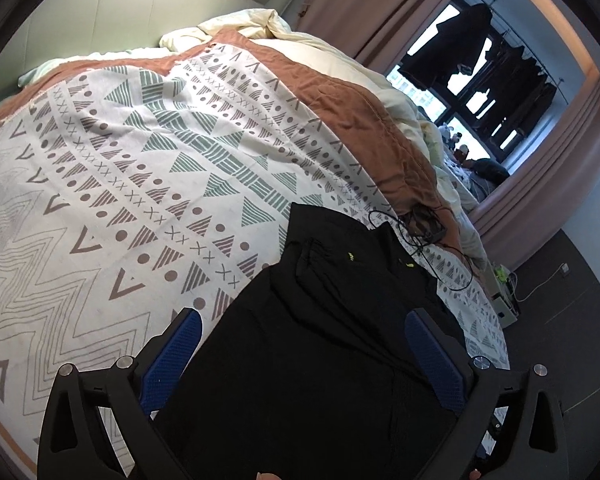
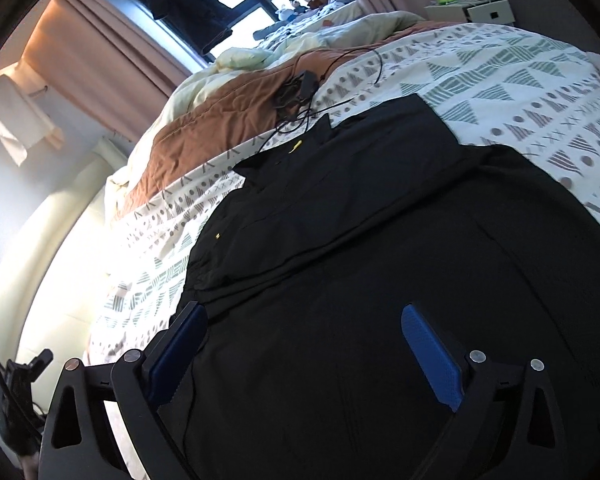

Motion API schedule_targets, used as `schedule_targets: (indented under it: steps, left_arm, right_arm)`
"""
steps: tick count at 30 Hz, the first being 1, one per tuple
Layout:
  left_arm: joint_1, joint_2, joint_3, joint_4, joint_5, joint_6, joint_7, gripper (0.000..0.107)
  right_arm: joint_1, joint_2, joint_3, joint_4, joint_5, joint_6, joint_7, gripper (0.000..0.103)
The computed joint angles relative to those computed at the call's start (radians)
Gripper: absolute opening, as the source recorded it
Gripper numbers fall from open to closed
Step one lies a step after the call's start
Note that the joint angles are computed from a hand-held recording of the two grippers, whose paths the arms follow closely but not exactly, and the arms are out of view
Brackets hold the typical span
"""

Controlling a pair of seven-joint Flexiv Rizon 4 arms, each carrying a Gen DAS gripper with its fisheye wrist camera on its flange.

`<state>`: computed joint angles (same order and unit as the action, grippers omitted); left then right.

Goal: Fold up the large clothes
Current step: 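Release the jacket and raise both tools away from it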

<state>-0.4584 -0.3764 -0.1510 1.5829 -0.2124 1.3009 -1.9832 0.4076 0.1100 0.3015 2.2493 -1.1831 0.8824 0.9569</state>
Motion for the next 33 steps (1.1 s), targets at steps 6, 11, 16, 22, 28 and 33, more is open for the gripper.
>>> schedule_targets:
  steps: [6, 11, 16, 22, 28, 33]
  left_arm:
    - [-0.007, 0.124, -0.004, 0.142, 0.023, 0.031, 0.037, 0.102]
    - [-0.012, 0.257, 0.017, 0.256, 0.09, -0.004, 0.046, 0.102]
    - [0.005, 0.419, 0.013, 0.411, 0.073, -0.007, 0.078, 0.102]
    - [-0.01, 0.584, 0.031, 0.564, 0.012, -0.016, 0.147, 0.102]
    - [-0.021, 0.715, 0.04, 0.672, -0.023, -0.049, 0.187, 0.102]
    - [-0.026, 0.828, 0.063, 0.764, -0.04, -0.078, 0.169, 0.102]
  right_arm:
    - [0.042, 0.099, 0.085, 0.057, 0.042, -0.115, 0.065, 0.099]
    - [0.099, 0.17, 0.171, 0.084, 0.128, -0.229, 0.095, 0.099]
    - [0.162, 0.216, 0.245, 0.088, 0.224, -0.335, 0.104, 0.099]
    - [0.244, 0.254, 0.333, 0.067, 0.325, -0.485, 0.118, 0.099]
    - [0.341, 0.245, 0.424, -0.012, 0.45, -0.716, 0.079, 0.099]
    - [0.403, 0.252, 0.48, -0.027, 0.479, -0.813, 0.161, 0.099]
